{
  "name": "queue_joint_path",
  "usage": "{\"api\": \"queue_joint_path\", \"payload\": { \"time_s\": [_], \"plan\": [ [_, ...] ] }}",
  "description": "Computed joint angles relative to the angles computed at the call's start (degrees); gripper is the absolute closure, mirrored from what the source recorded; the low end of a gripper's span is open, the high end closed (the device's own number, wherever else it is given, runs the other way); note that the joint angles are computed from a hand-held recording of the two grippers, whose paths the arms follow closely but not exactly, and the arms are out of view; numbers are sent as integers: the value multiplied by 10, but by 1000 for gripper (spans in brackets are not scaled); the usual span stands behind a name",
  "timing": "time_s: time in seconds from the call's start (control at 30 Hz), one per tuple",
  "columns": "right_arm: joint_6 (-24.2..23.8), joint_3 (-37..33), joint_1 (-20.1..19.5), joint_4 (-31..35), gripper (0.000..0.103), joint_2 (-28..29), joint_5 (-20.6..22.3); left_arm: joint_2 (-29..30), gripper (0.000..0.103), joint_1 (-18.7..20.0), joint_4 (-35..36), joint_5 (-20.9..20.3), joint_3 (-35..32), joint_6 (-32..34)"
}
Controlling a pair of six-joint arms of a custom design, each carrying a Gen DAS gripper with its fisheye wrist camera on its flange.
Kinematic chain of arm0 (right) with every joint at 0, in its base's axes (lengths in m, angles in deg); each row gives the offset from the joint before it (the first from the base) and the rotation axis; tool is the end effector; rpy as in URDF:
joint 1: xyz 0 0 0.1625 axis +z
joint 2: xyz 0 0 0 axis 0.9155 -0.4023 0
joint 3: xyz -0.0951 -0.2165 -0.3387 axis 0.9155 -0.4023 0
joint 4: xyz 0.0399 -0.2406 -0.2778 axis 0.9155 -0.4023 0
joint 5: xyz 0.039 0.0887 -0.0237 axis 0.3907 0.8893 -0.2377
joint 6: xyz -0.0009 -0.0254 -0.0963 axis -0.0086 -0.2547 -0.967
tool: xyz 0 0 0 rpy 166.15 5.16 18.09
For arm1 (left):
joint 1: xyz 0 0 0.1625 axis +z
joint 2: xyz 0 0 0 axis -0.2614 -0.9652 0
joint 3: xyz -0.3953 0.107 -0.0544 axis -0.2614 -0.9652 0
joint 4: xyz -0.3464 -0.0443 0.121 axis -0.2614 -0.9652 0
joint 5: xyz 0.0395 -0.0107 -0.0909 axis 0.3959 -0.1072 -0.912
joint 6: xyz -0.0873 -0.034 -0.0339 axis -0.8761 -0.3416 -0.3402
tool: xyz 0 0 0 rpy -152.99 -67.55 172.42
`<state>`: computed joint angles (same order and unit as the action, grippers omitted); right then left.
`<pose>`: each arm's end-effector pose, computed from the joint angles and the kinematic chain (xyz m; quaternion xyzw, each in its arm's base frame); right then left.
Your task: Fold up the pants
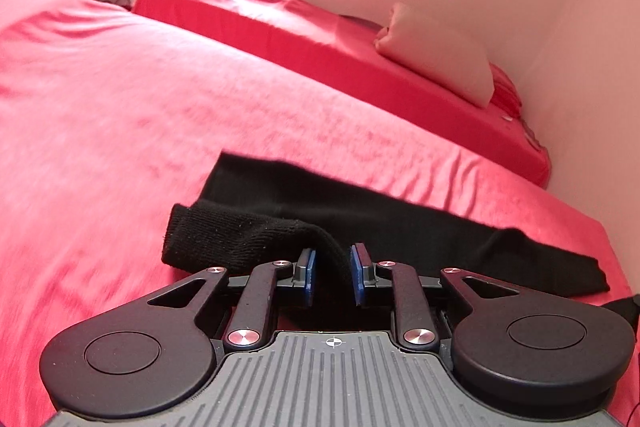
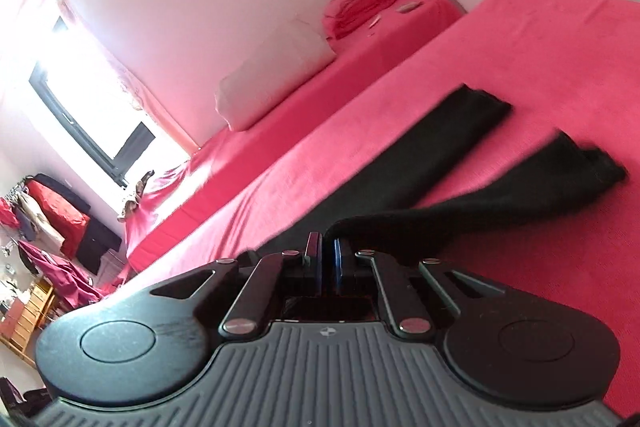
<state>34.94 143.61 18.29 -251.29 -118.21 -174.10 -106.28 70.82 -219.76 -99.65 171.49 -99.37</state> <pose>0.0969 -0.3993 0.2281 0.0127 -0.8675 0.4948 0.0496 -0.0012 -0.3662 0.3407 0.0275 0.8730 -0.4384 0.2119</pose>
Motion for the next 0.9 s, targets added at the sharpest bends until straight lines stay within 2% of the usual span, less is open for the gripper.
{"api": "queue_joint_path", "payload": {
  "time_s": [0.07, 0.13, 0.17, 0.23, 0.3, 0.37, 0.47, 0.5, 0.53, 0.6, 0.63, 0.7, 0.77, 0.8, 0.9],
  "plan": [
    [3, -51, 12, 50, 95, 7, -12, 44, 24, 28, -37, -15, -32, 36],
    [12, -105, 23, 96, 95, 23, -27, 92, 35, 53, -70, -20, -68, 72],
    [12, -133, 30, 114, 95, 36, -38, 118, 46, 66, -83, -17, -89, 89],
    [20, -192, 38, 144, 95, 68, -62, 162, 46, 96, -95, -31, -134, 119],
    [42, -246, 35, 178, 95, 98, -64, 196, 46, 129, -77, -55, -178, 126],
    [31, -292, 36, 180, 95, 136, -88, 225, 46, 143, -62, -44, -206, 135],
    [58, -342, 32, 247, 95, 165, -129, 224, 20, 145, -56, -41, -203, 137],
    [49, -337, 32, 235, 92, 167, -125, 213, 8, 141, -74, -45, -188, 143],
    [38, -329, 35, 228, 87, 164, -127, 202, 1, 135, -96, -47, -170, 152],
    [11, -304, 47, 197, 43, 154, -135, 186, 0, 117, -177, -30, -127, 174],
    [-11, -290, 56, 168, 36, 152, -138, 183, 0, 111, -221, -23, -107, 192],
    [-80, -269, 86, 123, 34, 156, -168, 179, 0, 104, -267, -8, -82, 214],
    [-136, -268, 124, 114, 33, 167, -213, 176, 0, 106, -281, -4, -67, 216],
    [-145, -268, 140, 124, 31, 168, -217, 171, 0, 111, -267, -8, -66, 207],
    [-164, -264, 179, 179, 30, 169, -166, 153, 0, 129, -257, -31, -51, 195]
  ]
}}
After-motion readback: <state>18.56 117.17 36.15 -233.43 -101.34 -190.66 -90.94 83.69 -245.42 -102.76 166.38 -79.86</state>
